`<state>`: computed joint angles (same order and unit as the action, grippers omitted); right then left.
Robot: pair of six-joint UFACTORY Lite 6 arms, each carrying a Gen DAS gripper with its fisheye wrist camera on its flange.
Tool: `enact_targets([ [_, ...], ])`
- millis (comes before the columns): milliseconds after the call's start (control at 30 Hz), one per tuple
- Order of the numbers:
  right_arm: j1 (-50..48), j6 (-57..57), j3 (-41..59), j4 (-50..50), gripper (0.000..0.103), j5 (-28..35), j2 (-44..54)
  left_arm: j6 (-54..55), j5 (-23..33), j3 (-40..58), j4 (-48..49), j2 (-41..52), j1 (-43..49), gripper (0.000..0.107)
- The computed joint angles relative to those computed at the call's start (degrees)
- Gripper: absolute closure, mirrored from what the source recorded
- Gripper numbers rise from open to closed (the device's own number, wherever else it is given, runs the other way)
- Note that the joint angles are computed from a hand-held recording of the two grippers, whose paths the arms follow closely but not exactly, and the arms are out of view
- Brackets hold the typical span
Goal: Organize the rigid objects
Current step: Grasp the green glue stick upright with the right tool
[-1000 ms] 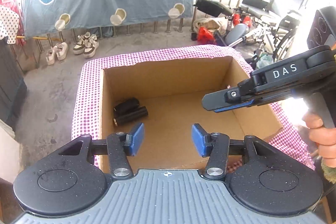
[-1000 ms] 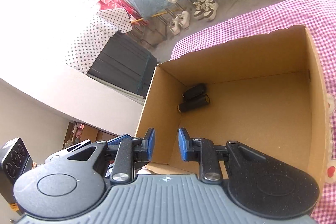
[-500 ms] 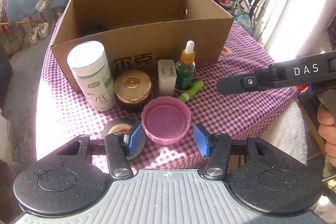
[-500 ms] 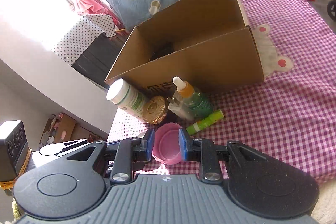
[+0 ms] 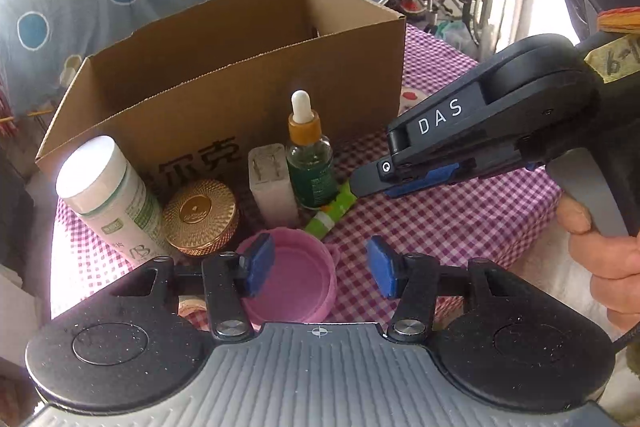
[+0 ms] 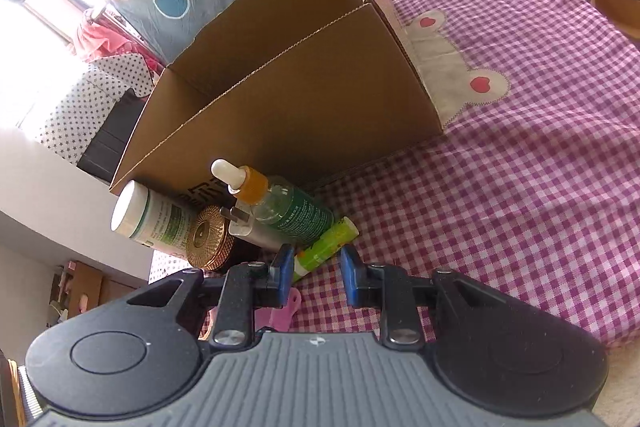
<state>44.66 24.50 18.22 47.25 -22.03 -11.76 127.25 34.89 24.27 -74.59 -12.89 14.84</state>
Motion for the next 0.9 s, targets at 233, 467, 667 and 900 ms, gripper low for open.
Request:
enact_targets([
  [233, -5.64, 15.35, -4.47, -16.28, 0.075, -1.46, -0.95, 0.53, -12.97, 4.78, -8.69, 8.23, -15.43, 0.071],
  [467, -10.31, 25.3, -8.58, -28.24, 0.075, -4.31, -2.53, 4.53, -21.02, 7.22, -16.71, 12.8, -22.88, 0.084],
  [667, -13.71, 30.58, -12.94, -35.53, 0.075, -6.06, -6.03, -2.17, -22.1, 8.08, -12.96, 13.29, -25.51, 0.09],
  [900, -14.65, 29.55, -16.27, -35.51, 0.075, -0.82, -14.85, -20.72, -14.93, 9.46, 1.38, 13.9, -25.23, 0.091],
])
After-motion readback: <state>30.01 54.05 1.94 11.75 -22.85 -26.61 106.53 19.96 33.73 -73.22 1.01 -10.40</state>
